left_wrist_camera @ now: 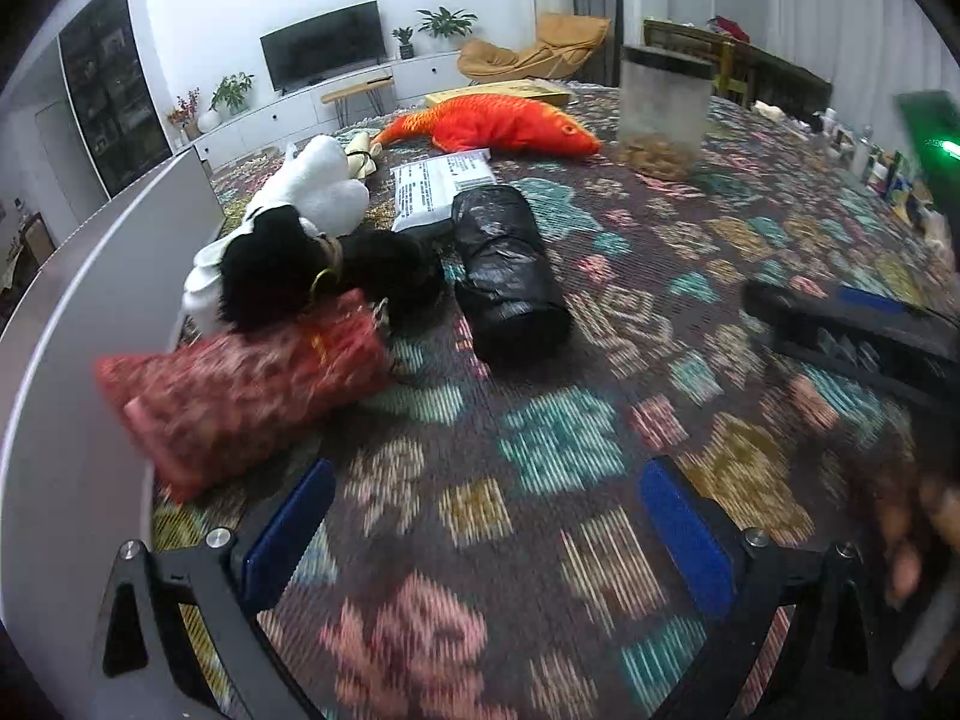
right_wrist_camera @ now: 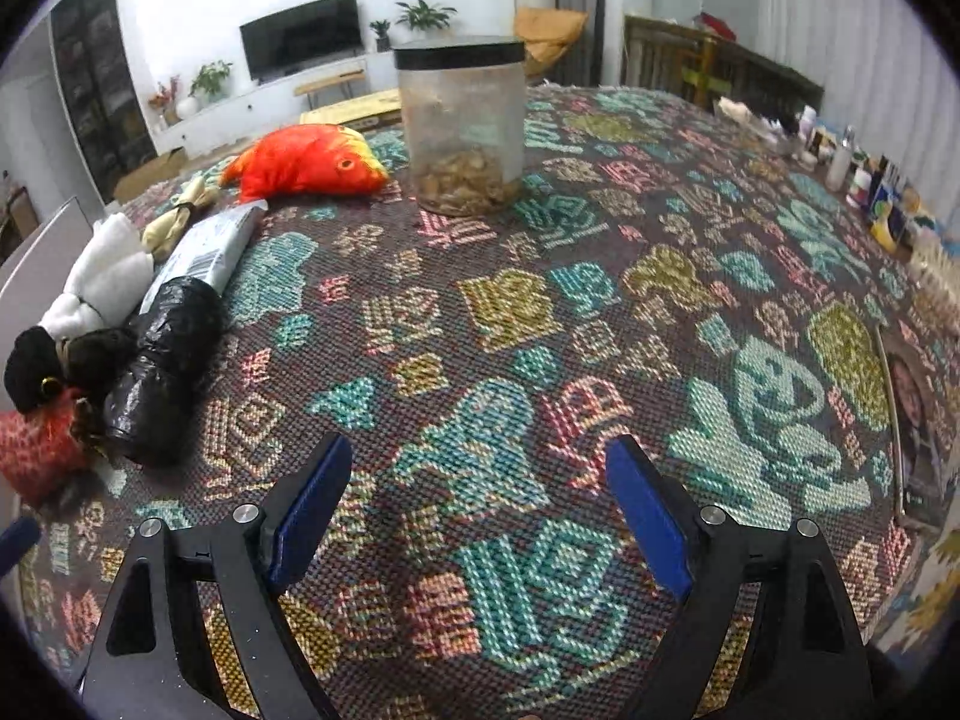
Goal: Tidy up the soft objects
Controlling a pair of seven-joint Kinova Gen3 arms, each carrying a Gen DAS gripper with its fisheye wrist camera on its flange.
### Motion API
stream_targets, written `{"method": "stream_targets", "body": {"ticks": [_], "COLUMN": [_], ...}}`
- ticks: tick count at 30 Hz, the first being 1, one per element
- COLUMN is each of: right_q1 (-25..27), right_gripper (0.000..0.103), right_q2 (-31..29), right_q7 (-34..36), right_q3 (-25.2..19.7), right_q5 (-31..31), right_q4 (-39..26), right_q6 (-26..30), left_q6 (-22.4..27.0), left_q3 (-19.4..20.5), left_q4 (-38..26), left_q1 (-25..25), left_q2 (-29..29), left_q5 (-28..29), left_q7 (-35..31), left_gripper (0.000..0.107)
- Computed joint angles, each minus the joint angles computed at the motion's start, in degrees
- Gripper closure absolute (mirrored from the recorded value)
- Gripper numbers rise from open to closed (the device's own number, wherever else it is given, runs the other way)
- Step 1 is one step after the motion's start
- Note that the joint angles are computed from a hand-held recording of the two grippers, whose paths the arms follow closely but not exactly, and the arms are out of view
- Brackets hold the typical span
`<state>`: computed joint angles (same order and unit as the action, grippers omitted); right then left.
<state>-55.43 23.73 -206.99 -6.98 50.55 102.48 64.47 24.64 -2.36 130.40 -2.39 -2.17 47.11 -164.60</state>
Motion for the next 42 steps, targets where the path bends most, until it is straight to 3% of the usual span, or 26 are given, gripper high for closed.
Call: {"method": "stream_targets", "body": {"ticks": [4, 7, 11, 42], "right_q1": [-0.7, -0.23, 0.62, 0.17], "right_gripper": [0.014, 0.014, 0.014, 0.013], "right_q2": [0.67, 0.76, 0.53, 0.85], "right_q7": [1.4, 1.94, 1.41, 1.35], "right_q3": [-0.41, -0.28, 0.2, 0.56], "right_q5": [-0.94, -1.53, -2.73, -2.85], "right_q4": [-0.8, -0.58, 0.36, 0.24], "right_q6": [1.58, 0.87, -1.69, -1.74], "left_q6": [-3.0, -0.06, -0.64, -0.9], "left_q3": [1.85, 2.63, 3.38, 4.65], "left_q4": [-1.39, -2.01, -1.55, -1.92], "left_q1": [0.06, -3.57, -4.41, -5.16], "left_q2": [4.55, 6.69, 6.25, 6.77], "left_q5": [2.2, 4.72, 3.77, 3.76], "left_q7": [0.15, -0.94, -0.31, 0.26], "left_gripper": [0.006, 0.005, 0.004, 0.004]}}
